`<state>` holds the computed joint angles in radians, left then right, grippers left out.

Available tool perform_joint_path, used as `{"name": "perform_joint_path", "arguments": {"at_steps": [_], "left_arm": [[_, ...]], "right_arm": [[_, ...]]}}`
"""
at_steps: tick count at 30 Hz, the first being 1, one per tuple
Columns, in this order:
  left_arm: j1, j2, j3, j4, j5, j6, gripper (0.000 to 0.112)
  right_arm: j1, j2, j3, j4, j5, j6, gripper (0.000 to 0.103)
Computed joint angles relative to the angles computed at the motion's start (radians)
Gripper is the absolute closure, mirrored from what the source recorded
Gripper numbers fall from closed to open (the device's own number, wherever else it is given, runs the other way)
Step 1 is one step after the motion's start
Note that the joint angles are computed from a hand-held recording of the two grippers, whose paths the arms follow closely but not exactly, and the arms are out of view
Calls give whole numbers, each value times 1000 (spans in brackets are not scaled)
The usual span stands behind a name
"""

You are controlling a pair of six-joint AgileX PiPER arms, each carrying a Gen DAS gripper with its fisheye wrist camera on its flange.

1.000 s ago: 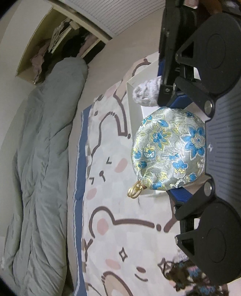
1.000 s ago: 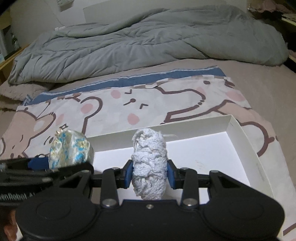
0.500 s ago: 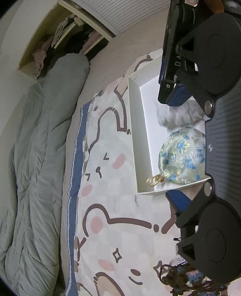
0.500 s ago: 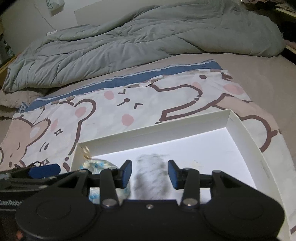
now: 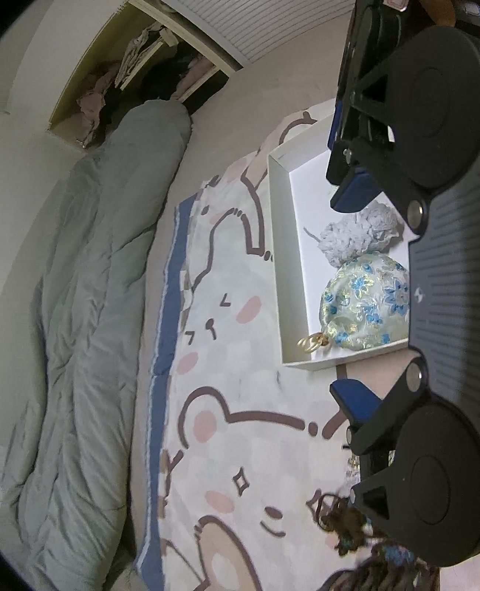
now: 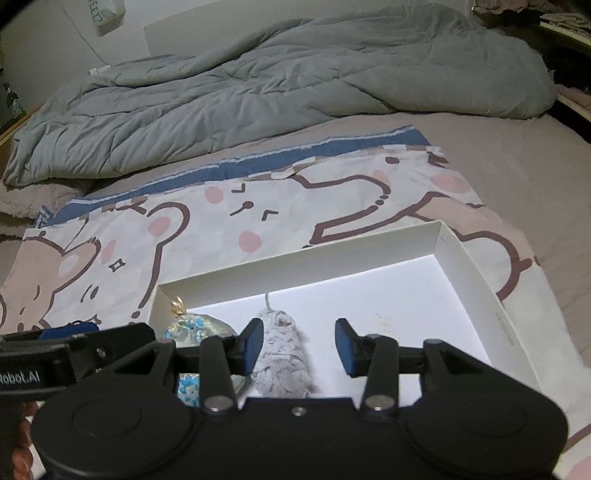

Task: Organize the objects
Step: 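Lower the pouch and knitted ball into the white box and open both tools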

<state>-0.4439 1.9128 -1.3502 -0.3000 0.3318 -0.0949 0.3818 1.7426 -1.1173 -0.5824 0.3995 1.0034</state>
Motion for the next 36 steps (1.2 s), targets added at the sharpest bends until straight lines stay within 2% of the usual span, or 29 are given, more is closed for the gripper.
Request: {"name": "perform_joint_path", "arguments": {"at_steps": [6, 13, 19, 26, 36], "left_arm": [[-13, -89, 60, 203, 4, -180, 16], [-14, -195, 135, 360, 21, -286, 16], [-13, -271, 184, 362, 50, -256, 16], [-21, -350, 234, 394, 77, -263, 10], [-9, -453, 317, 445, 84, -273, 9]], "right_arm": [[50, -81, 31, -81, 61, 87, 55], [124, -170, 63, -163, 171, 193, 49], [200, -233, 74, -201, 263, 248, 40], [293, -276, 69, -234, 386, 308, 31], [402, -336, 102, -294, 470, 406, 17]]}}
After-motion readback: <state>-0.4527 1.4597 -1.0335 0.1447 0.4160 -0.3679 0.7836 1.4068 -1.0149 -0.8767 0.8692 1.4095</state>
